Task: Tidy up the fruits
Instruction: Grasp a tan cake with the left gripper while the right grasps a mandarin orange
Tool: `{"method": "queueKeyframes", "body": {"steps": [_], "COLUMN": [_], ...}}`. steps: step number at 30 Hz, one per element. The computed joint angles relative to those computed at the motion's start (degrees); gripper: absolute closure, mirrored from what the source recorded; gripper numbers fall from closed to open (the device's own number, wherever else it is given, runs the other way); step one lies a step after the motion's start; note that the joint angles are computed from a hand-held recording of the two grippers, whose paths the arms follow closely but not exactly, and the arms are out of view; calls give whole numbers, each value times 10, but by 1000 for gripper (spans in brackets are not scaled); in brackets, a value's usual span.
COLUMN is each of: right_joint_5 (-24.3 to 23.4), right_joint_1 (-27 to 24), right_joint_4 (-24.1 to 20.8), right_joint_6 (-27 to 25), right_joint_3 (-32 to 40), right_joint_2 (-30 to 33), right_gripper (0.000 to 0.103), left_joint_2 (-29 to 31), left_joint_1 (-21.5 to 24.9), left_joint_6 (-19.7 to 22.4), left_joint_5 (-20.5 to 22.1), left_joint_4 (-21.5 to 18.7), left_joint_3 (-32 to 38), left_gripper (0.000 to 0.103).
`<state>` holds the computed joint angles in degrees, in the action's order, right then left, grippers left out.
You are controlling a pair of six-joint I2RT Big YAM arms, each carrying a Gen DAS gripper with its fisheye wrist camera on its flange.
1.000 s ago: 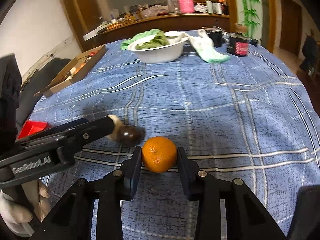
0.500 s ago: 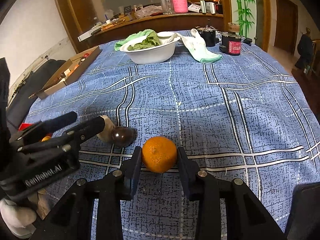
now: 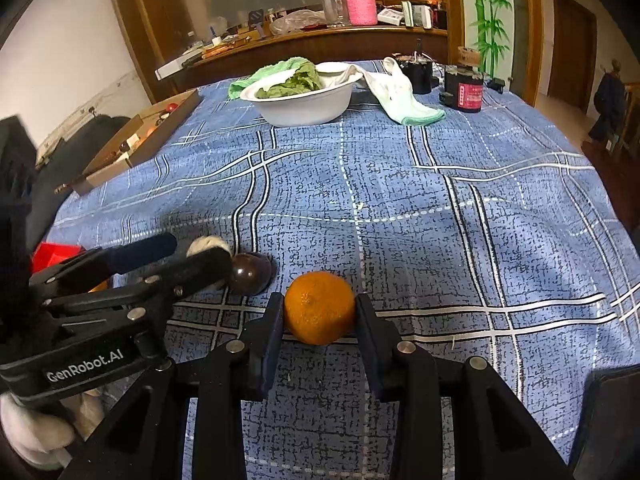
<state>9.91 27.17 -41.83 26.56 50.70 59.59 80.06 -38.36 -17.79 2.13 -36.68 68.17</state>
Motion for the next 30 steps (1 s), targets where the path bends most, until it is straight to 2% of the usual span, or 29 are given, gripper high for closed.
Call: {"method": "queueKeyframes", "body": {"steps": [3,7,12,15,18,20,21,23,24,25,26,28,29,30], "right_joint_5": [18,-2,-1,-3,0,0,1,0,-1,3,5,18,26,29], "right_joint_1": [2,-16,-13,-13,-10,-9,-8,-8,-8,-5,-2,6,10,13], "right_joint_4": [-9,-7,-7,-5,-4,-4,-4,-4,-5,-6,-5,-6,-8,-8], "right_joint_6": [7,20,19,19,16,15,15,14,14,12,11,5,2,-2], "right_joint_3": [1,-3,-1,-2,-1,-1,-1,-1,0,1,1,3,4,3], "right_joint_2": [-1,-7,-5,-5,-3,-2,-2,-1,0,2,3,6,7,7], "right_gripper": [66,66,66,66,66,66,65,64,64,62,58,58,60,67], "left_joint_2": [-17,-43,-62,-58,-25,8,12,13,20,22,22,21,21,21], "left_joint_1": [2,19,62,49,31,17,9,2,0,-1,-1,-3,-6,-10], "left_joint_6": [-10,-45,-109,-88,-54,-27,-15,-6,-7,-9,-10,-5,-6,-4], "left_joint_5": [-36,-91,-37,-49,-42,-42,-58,-62,-72,-78,-85,-90,-96,-104], "left_joint_4": [3,4,36,45,30,-3,-7,-2,-17,-23,-27,-31,-32,-33], "left_joint_3": [-10,-28,-54,-52,-28,0,6,8,15,18,19,19,20,20], "left_gripper": [39,39,39,39,38,38,37,37,43,56,64,74,74,74]}}
